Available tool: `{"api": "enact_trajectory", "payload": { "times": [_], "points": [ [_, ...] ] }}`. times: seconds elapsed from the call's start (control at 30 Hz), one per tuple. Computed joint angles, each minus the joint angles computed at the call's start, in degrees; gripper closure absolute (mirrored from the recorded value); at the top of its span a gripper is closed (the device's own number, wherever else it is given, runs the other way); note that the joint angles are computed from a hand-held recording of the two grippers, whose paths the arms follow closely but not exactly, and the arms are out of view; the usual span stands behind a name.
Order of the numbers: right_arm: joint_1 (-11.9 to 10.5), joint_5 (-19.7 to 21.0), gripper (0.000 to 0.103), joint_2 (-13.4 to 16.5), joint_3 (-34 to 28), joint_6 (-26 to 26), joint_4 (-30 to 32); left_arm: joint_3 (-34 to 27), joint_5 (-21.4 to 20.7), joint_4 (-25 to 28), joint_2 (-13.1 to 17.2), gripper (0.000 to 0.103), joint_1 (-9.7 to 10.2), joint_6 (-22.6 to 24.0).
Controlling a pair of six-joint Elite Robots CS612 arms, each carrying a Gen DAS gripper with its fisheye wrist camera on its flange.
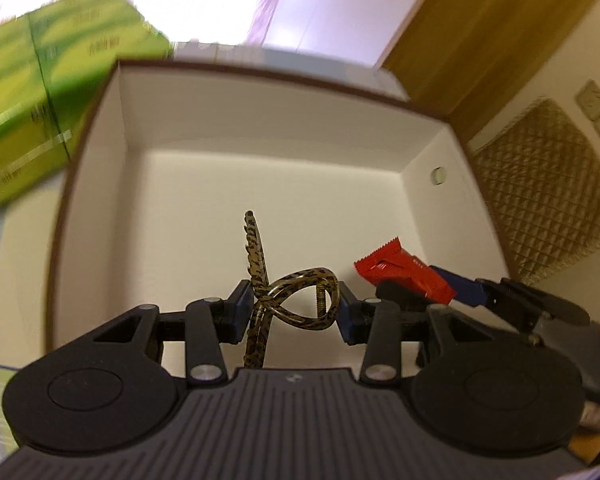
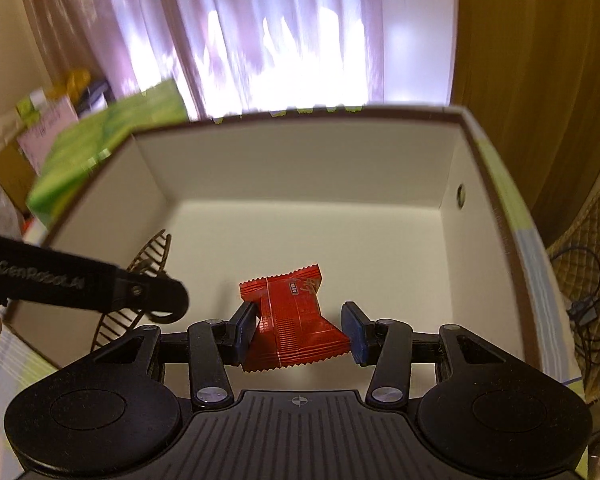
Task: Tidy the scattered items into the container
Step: 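Carry both held items over the box and lower them inside, then open both tools to release the clip and candy into the box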
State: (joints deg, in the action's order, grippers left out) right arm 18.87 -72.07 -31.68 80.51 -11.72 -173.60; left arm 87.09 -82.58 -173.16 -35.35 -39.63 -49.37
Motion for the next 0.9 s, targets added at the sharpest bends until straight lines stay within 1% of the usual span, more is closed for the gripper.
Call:
{"api": "enact_trajectory", "payload": {
  "times": [0.17, 0.23, 0.3, 0.33, 0.4, 0.43, 0.47, 0.5, 0.53, 0.6, 0.7, 0.83, 0.9],
  "points": [
    [0.3, -2.4, 0.053, 0.9, -3.6, -0.6, 8.0, -3.9, -2.3, 5.7, 2.0, 0.066, 0.97, -1.7],
    [0.5, -3.3, 0.053, 1.1, -4.4, -0.9, 9.7, -5.0, -3.4, 7.4, 2.6, 0.066, 1.34, -2.5],
    [0.6, -4.0, 0.053, 1.1, -5.0, -1.1, 10.9, -5.8, -4.0, 8.6, 3.0, 0.066, 1.53, -2.9],
    [0.6, -4.3, 0.053, 1.0, -5.2, -1.3, 11.5, -6.0, -4.4, 8.8, 3.2, 0.067, 1.58, -3.0],
    [0.7, -5.2, 0.052, 1.0, -5.7, -2.1, 13.3, -6.1, -4.8, 8.6, 3.3, 0.067, 1.69, -3.4],
    [0.7, -5.5, 0.031, 1.0, -5.8, -2.3, 13.7, -6.1, -4.8, 8.6, 3.3, 0.067, 1.71, -3.4],
    [0.7, -5.9, 0.007, 1.1, -5.8, -2.3, 13.1, -6.1, -4.7, 8.6, 3.3, 0.066, 1.7, -3.4],
    [0.7, -6.1, 0.003, 1.0, -5.5, -2.7, 11.6, -6.2, -4.4, 8.7, 3.3, 0.065, 1.65, -3.3],
    [0.7, -6.0, 0.003, 0.9, -5.2, -3.6, 10.6, -6.1, -4.1, 8.8, 3.2, 0.061, 1.6, -3.2],
    [0.7, -6.0, 0.003, 0.7, -4.9, -4.7, 10.3, -5.8, -3.3, 8.9, 3.0, 0.059, 1.46, -2.8],
    [0.8, -5.5, 0.003, 0.6, -5.0, -6.2, 11.1, -5.5, -2.9, 8.9, 2.6, 0.058, 1.37, -2.8],
    [0.9, -5.5, 0.003, 0.0, -4.3, -7.2, 10.7, -5.0, -1.7, 9.1, 2.0, 0.05, 1.03, -2.0],
    [0.8, -5.4, 0.003, -0.5, -3.7, -7.6, 10.8, -4.5, -0.8, 9.3, 1.7, 0.048, 0.76, -1.7]
  ]
}}
